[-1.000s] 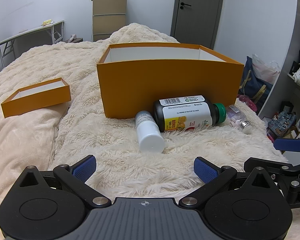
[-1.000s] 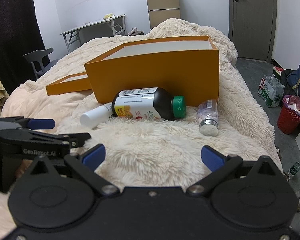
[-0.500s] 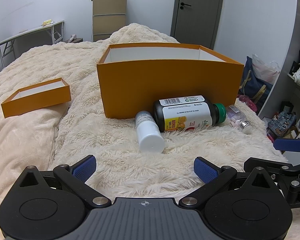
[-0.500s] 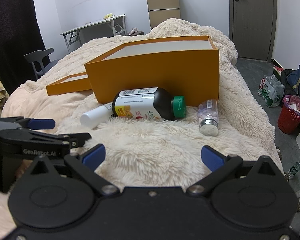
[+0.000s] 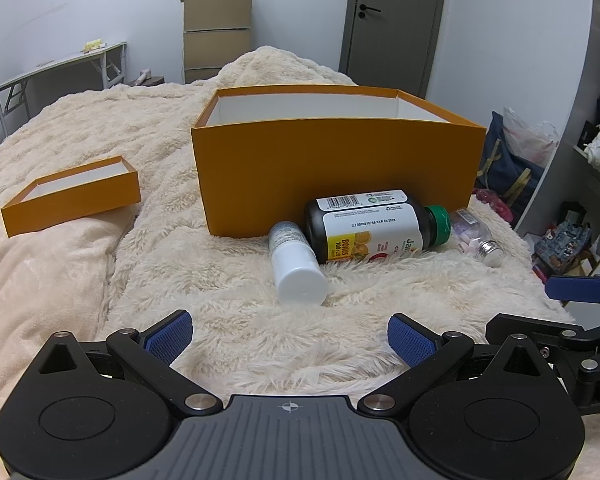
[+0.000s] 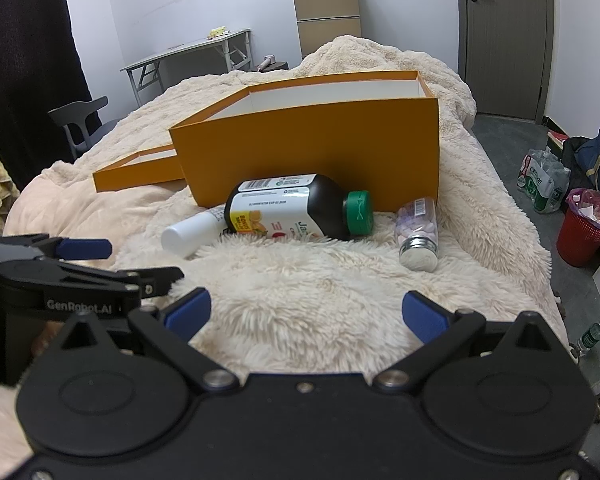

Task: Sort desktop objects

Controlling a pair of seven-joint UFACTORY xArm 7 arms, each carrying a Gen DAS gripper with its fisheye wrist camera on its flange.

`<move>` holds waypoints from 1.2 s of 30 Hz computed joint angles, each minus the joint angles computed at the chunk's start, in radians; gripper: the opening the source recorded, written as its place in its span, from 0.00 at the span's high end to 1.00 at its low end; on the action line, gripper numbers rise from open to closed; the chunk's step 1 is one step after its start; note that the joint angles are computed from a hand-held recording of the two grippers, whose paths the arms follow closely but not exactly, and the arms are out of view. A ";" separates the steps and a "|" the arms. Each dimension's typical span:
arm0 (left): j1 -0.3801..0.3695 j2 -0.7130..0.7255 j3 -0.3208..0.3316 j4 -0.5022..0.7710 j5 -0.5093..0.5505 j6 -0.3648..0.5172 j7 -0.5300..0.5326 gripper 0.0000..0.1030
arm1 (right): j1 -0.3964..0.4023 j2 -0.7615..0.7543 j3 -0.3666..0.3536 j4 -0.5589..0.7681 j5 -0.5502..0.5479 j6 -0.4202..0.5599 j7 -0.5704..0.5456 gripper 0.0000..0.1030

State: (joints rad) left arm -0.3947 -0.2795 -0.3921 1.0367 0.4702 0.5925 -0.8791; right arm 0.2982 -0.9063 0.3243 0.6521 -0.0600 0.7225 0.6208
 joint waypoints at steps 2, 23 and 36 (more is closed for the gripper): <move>0.000 0.000 0.000 0.000 0.000 0.000 0.000 0.00 | 0.000 0.000 -0.001 0.001 0.000 0.000 0.000 0.00; 0.001 -0.001 -0.002 -0.001 0.010 -0.003 -0.009 0.00 | -0.003 0.001 -0.012 0.011 0.004 0.005 -0.012 0.00; 0.003 -0.009 -0.001 -0.008 0.001 -0.006 -0.001 0.00 | -0.001 0.001 0.002 0.002 0.000 -0.002 0.000 0.00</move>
